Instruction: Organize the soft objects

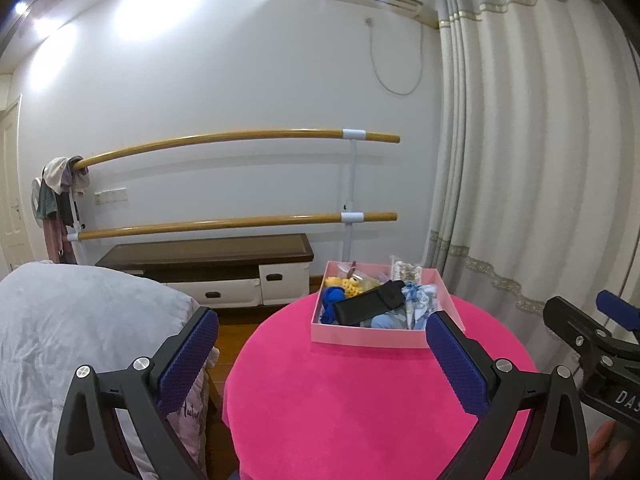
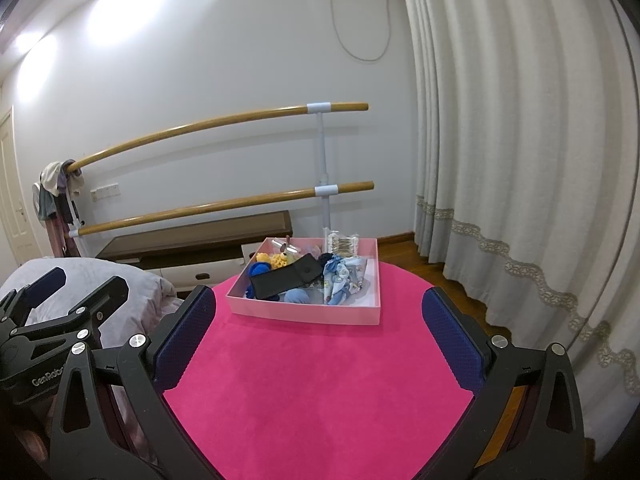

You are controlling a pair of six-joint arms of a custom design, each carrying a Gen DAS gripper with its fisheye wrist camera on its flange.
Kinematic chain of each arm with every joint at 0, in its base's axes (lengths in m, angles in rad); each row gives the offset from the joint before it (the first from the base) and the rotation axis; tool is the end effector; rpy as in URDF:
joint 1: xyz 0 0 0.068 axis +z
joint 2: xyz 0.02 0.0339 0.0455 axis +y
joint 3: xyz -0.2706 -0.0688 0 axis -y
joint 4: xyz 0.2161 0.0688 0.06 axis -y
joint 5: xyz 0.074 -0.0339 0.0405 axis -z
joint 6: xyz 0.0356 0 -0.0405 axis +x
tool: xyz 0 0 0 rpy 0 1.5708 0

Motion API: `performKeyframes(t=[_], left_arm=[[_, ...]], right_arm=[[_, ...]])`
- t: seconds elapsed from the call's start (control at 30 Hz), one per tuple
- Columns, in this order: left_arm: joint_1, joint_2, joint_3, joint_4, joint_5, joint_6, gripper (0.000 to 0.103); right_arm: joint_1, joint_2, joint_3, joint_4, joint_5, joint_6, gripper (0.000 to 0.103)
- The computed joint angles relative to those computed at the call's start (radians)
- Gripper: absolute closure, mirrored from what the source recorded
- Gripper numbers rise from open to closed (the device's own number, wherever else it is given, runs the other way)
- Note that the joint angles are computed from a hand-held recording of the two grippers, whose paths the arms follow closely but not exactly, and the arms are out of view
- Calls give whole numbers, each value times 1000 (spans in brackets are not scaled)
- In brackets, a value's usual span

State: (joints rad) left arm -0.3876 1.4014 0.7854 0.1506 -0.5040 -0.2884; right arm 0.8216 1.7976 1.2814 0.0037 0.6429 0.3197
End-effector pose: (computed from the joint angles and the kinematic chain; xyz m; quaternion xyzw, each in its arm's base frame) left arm 0.2652 -0.0897 0.2571 -0.0899 0.8297 0.0316 0.5500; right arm 0.2797 0.2694 0.2724 -0.0489 0.8330 0.0292 0.5504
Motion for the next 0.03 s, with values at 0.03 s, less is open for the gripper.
performKeyframes(t=[0.03], left_arm=[[0,5,-1,7,0,2,0]], right_arm=[[0,-1,-1,1,-1,1,0]])
